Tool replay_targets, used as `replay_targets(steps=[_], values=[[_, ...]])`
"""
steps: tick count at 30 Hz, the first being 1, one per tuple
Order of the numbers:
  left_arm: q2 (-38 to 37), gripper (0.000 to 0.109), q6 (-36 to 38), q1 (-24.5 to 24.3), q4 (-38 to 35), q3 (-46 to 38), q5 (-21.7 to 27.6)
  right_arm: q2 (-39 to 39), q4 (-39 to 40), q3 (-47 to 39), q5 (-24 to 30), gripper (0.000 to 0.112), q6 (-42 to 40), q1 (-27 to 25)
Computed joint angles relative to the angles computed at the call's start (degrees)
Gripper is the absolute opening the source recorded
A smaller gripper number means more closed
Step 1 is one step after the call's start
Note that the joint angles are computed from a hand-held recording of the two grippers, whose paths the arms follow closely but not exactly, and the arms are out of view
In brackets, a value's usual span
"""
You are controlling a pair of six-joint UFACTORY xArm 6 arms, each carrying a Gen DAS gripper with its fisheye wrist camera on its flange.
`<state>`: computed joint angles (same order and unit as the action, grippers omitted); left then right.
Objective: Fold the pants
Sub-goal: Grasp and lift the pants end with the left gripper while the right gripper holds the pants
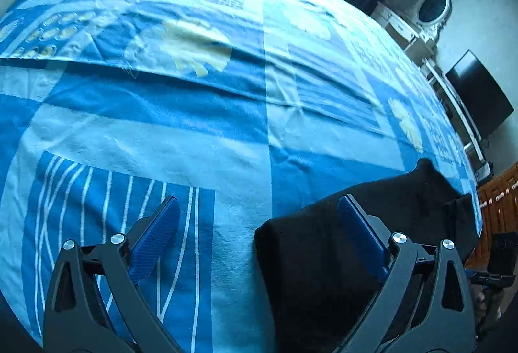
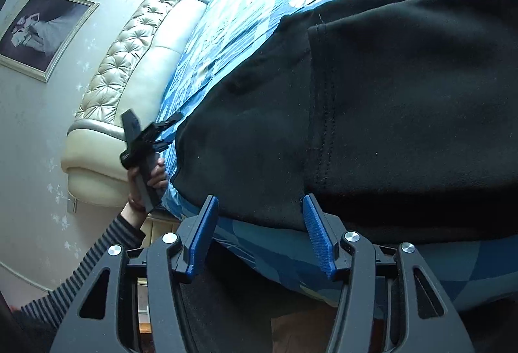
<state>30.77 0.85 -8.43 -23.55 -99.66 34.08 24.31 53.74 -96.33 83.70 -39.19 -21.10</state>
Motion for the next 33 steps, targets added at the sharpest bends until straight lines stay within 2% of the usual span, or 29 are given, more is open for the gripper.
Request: replay_targets(steps=[1,3,5,8,13,14,15,17,20,22,23,24,28,33], values=[[0.52,0.098,1.5,0.09,0.31,-0.45,1.22,-0.09,0.13,0.2,-0.02,0.056,0.09,-0.03],[-1.65,0.098,6.97,-0.58,-2.41,3.54,-1.48,-0.02,0.45,0.36,0.48,0.058,0.22,-0.17],[-3.91,0.098,13.34,-0.36,-10.18,6.3,-0.4,0.07,0.73,0.59,0.57,0.06,0.11,-0.13],[-7.12,0.098,22.64,0.76,-23.38,9.94,3.7,0.08,0.77,1.04,0.49,0.061,-0.05,0.0],[-11.29,0.098,30.11,0.73,-38.72,16.33,6.18,-0.34,1.15,1.81,0.13,0.062,0.22,0.05],[-11.56,0.095,31.38,0.59,-41.73,16.68,7.53,-0.54,1.11,2.01,-0.06,0.062,0.23,0.13],[-11.84,0.08,32.23,0.36,-44.1,17.14,9.03,-0.72,1.07,2.21,-0.29,0.062,0.16,0.22],[-11.42,0.059,29.53,-0.63,-42.57,17.0,10.02,-0.98,1.1,2.53,-0.57,0.063,0.05,0.25],[-11.88,0.036,25.33,-2.02,-39.56,18.03,6.37,-1.33,0.85,2.63,-0.76,0.063,-0.12,0.29],[-11.6,0.029,23.31,-1.42,-40.98,17.78,7.27,-1.88,0.6,2.71,-1.15,0.063,-0.57,0.31],[-11.68,0.027,21.67,-1.67,-39.79,17.65,6.73,-2.25,0.58,2.82,-1.44,0.063,-0.88,0.23],[-12.04,0.02,20.03,-2.34,-37.46,17.51,5.69,-2.47,0.77,2.77,-1.52,0.063,-1.09,0.05],[-14.42,0.015,11.22,-5.1,-26.44,15.96,2.53,-3.02,2.5,1.91,-1.25,0.063,-1.25,-1.34],[-14.62,0.012,0.94,-8.46,-16.86,8.59,3.16,-3.67,3.73,0.63,-1.26,0.067,-1.51,-3.59]])
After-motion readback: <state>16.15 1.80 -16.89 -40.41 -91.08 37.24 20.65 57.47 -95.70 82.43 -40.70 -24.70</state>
